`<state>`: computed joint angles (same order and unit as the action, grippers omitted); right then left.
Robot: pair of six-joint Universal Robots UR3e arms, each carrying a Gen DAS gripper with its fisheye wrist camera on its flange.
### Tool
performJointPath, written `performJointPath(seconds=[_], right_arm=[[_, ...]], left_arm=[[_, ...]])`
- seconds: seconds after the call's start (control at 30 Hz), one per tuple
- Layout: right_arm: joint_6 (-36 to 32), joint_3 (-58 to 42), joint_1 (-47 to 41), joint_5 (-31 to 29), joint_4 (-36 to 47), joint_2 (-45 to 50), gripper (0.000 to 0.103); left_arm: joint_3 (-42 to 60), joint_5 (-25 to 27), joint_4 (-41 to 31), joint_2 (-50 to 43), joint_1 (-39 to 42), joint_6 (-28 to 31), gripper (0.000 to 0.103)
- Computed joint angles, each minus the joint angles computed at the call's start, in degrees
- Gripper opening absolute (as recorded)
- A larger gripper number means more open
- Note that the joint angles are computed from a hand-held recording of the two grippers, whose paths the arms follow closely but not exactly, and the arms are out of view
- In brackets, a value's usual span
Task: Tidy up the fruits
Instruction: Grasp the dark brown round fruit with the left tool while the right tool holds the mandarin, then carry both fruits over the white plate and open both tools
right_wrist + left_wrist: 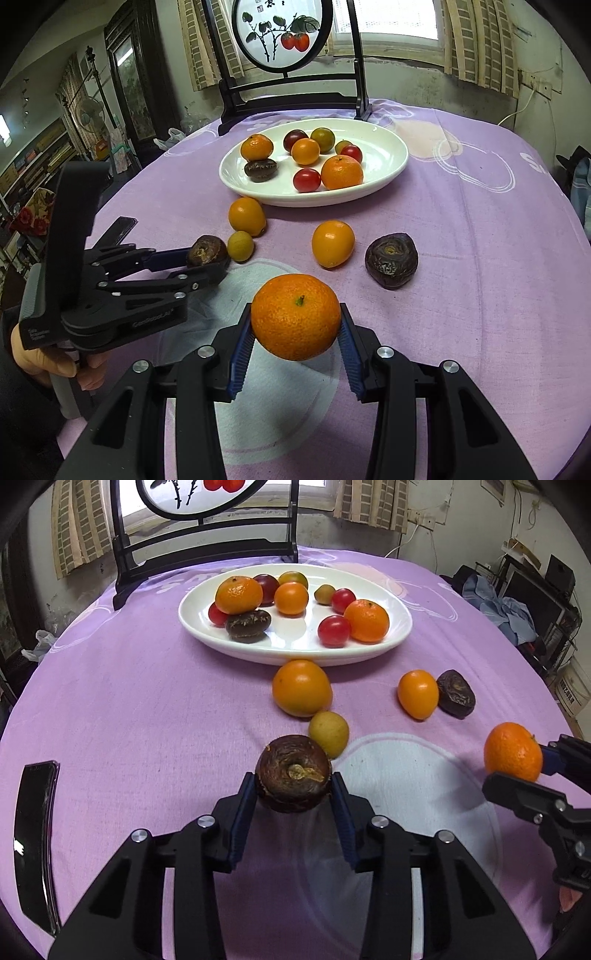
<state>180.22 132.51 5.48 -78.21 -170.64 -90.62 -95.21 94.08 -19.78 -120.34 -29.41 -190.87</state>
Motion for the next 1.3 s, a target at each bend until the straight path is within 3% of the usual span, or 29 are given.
performJointPath(seconds=[0.2, 0.43, 0.8, 0.97, 1.0, 1.1, 1.3], right_arm=[[-0.04, -0.11, 0.41, -0.6, -0.53, 0.37, 0.044], [-0.1, -0.2, 0.59, -0.8, -0.55, 0.72, 0.044], [-0.38, -0.41, 1.01, -0.95, -0.4, 1.02, 0.044], [-0.21, -0.38, 1.12, -1.29, -0.44, 1.05, 0.044], [-0.12, -0.32, 1.08, -1.42, -0.54, 1.0, 0.044], [0.04, -0.19, 0.97, -1.77, -1.0, 0.93, 0.044], [0.13, 0.49, 0.4, -1.08, -2.22, 0.73, 0.044]], left_arm=[[-4.01, -0.52, 2.02, 3.67, -0.99, -0.14, 0.04], [-2.25, -1.5, 0.03, 1.37, -1.62, -0.25, 0.04], [1.64, 1.27, -0.08, -1.75, -3.12, 0.04, 0.047], [2.99, 2.88, -0.15, -2.82, -3.9, -0.08, 0.044], [2.72, 2.65, -0.26, -2.5, -3.73, -0.1, 0.041], [-0.46, -4.53, -0.83, 1.13, -1.03, -0.63, 0.041], [-3.66, -4.8, 1.03, 6.51, -0.55, -0.28, 0.041]])
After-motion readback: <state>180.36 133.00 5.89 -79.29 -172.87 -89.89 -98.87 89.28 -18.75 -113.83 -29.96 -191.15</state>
